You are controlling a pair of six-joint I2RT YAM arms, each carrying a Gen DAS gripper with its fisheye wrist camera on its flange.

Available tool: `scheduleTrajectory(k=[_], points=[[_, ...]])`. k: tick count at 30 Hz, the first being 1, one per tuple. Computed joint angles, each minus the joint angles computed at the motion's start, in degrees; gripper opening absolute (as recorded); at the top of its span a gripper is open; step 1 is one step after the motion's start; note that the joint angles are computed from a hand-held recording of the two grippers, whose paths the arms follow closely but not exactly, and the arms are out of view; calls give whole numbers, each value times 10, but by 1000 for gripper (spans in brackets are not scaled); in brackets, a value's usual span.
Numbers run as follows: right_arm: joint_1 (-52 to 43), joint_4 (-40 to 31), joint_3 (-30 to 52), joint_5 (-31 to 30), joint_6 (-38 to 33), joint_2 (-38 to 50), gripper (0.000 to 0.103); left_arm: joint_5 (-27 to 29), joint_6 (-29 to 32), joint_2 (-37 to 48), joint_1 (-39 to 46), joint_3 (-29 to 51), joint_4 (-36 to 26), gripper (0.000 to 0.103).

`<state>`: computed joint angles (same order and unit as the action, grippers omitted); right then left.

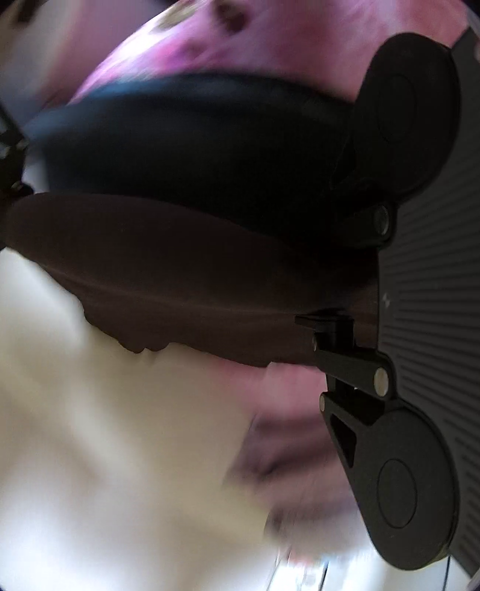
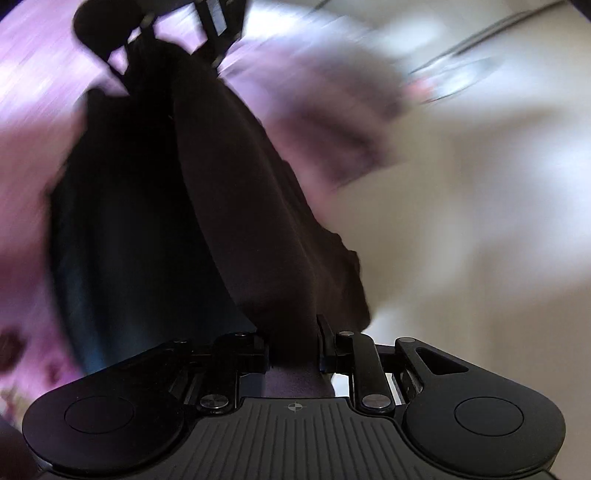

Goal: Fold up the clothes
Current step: 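Carry the folded shirt with both grippers to the clothes stack, then lower the shirt onto the stack and open both grippers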

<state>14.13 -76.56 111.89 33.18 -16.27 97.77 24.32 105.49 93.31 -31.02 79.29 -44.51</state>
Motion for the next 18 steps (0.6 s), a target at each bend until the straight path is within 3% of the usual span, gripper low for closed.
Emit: scheduleTrajectory(k=[2,4,7,9,10,12,14,16,18], points=[[21,29,-77,10,8,-28,23,20,-14,-24,13,-36,32,16],[31,19,-79,25,36,-44,25,32,-35,-32,21,-39,32,20],[40,-23,-49,37,69,-56,28,43,-41,-16,42,19,-15,24],[57,-69,20,39,90,-16,28,39,-30,-6,42,37,-29,21],[35,-57,45,22,75,12,28,35,-25,0,38,42,-36,20],[38,-53,35,11,113,25,16,39,-11,24,48,91,-64,18],[52,-73,55,23,141,38,14,49,-3,35,58,115,-82,17],[76,-98,67,37,175,40,14,53,3,45,67,127,-91,17],[102,-116,62,42,205,35,13,38,-9,44,51,100,-58,16]])
